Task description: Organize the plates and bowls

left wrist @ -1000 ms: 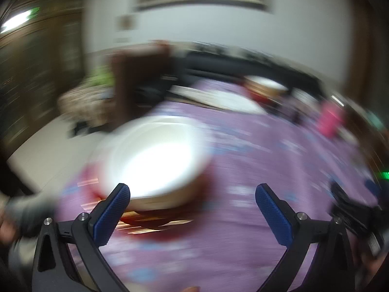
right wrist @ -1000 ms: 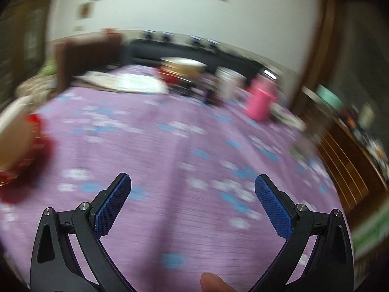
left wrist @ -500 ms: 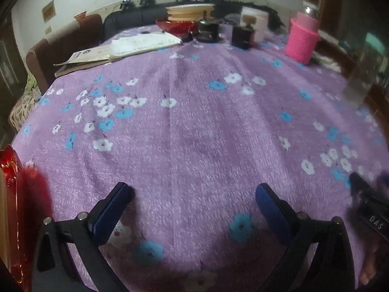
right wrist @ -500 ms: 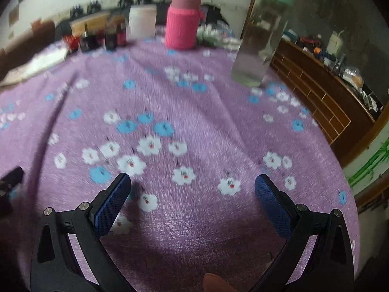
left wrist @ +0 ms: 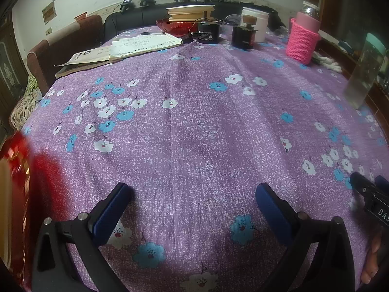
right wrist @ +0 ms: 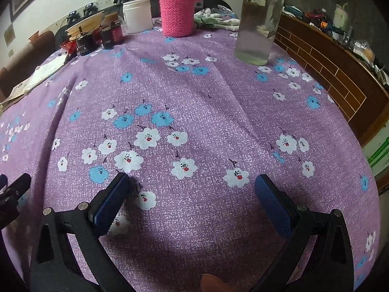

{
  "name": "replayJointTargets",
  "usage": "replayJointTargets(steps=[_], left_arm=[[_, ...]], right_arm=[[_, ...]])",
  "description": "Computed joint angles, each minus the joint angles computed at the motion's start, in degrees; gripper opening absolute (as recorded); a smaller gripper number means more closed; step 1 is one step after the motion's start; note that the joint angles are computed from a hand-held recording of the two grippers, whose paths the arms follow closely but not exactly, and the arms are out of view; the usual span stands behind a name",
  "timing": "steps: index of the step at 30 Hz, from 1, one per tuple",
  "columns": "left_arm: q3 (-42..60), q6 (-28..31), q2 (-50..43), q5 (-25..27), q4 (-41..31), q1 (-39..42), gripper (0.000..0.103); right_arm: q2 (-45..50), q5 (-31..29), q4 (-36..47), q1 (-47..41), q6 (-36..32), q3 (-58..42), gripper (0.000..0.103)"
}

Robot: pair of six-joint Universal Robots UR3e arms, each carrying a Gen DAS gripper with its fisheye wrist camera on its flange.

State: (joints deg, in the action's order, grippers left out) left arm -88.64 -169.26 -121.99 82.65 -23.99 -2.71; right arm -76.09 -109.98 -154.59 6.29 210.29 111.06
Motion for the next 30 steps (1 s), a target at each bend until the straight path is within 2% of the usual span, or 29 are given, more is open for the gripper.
replayJointTargets(steps=[16,30], left_arm=[[-1.59,0.37,0.62,-0.35,0.90,0.57,0.102],[2.86,-0.96,-2.45,0.67,-0.50,-1.20,0.102]], right_arm=[[-0.17,0.38,-0.34,-0.09,-0.23,0.34,0.103],[0.06,0.94,0.07,-0.34,-1.01,-0.45,0.103]])
